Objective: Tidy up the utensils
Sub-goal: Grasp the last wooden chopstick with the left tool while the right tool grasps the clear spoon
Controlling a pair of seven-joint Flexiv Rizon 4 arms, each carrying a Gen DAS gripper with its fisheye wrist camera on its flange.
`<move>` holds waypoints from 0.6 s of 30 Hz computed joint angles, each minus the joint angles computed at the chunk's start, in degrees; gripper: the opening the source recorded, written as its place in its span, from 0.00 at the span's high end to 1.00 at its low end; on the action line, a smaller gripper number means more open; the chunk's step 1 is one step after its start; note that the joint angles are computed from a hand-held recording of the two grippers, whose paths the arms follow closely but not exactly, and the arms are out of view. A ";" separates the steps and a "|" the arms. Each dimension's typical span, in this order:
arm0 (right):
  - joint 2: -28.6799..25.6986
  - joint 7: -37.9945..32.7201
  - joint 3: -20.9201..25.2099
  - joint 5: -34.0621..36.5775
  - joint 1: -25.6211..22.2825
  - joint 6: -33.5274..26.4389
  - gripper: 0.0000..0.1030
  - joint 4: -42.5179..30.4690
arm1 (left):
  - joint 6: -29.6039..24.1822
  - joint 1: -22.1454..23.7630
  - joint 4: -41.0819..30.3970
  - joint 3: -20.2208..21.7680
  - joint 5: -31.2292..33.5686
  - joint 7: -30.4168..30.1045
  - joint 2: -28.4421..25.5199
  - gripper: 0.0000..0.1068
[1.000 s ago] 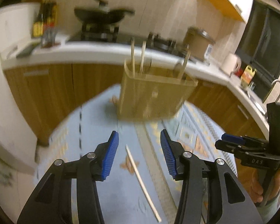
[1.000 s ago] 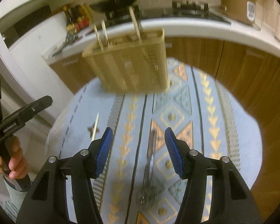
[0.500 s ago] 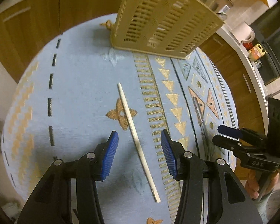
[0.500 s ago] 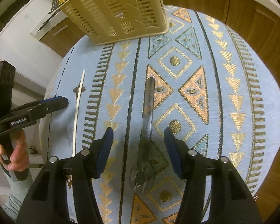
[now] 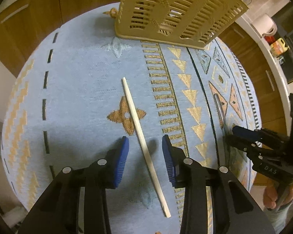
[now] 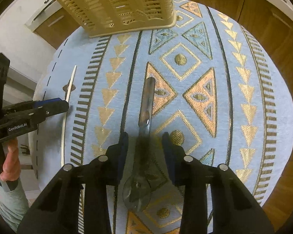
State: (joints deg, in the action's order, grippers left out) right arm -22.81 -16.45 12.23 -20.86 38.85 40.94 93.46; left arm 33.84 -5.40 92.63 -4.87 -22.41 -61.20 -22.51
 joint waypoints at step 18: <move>-5.11 -7.41 -0.65 1.89 1.83 -11.62 0.88 -9.73 | -1.06 -2.56 -4.55 0.64 7.69 -2.41 -2.17 0.86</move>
